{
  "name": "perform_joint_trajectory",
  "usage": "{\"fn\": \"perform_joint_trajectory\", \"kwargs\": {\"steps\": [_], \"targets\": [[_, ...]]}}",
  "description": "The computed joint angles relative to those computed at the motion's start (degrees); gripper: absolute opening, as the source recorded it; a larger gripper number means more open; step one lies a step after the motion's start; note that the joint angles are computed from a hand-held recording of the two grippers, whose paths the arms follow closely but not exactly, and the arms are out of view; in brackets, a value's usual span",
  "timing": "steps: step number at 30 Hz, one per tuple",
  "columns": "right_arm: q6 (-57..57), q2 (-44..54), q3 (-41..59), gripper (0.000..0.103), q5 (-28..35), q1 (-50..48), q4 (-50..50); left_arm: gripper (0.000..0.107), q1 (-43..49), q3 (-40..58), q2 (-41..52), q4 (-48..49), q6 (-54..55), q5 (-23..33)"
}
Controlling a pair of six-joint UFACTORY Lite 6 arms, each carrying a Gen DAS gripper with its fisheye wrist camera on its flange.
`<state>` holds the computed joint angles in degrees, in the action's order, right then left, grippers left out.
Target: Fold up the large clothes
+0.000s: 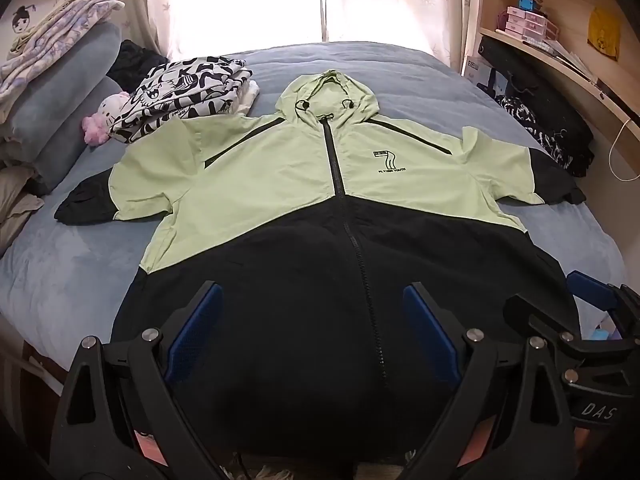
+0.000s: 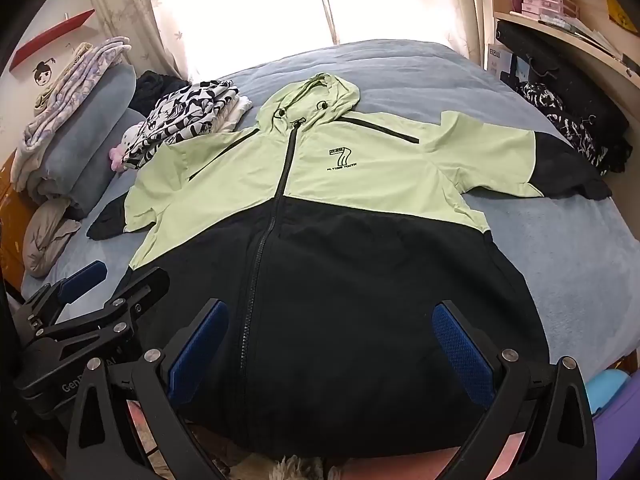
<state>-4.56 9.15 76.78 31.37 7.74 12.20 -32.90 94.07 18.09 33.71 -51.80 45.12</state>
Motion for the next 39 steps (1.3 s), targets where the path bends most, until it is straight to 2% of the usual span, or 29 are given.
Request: {"fn": "perform_joint_trajectory", "kwargs": {"steps": [32, 39], "targets": [[1.2, 1.0, -2.4, 0.103, -2.4, 2.2, 0.3, 0.09, -0.2, -0.3, 0.3, 0.0, -0.8, -0.2], [0.0, 3.3, 0.3, 0.103, -1.9, 1.8, 1.4, 0.09, 1.9, 0.2, 0.8, -0.7, 0.3, -0.6]]}}
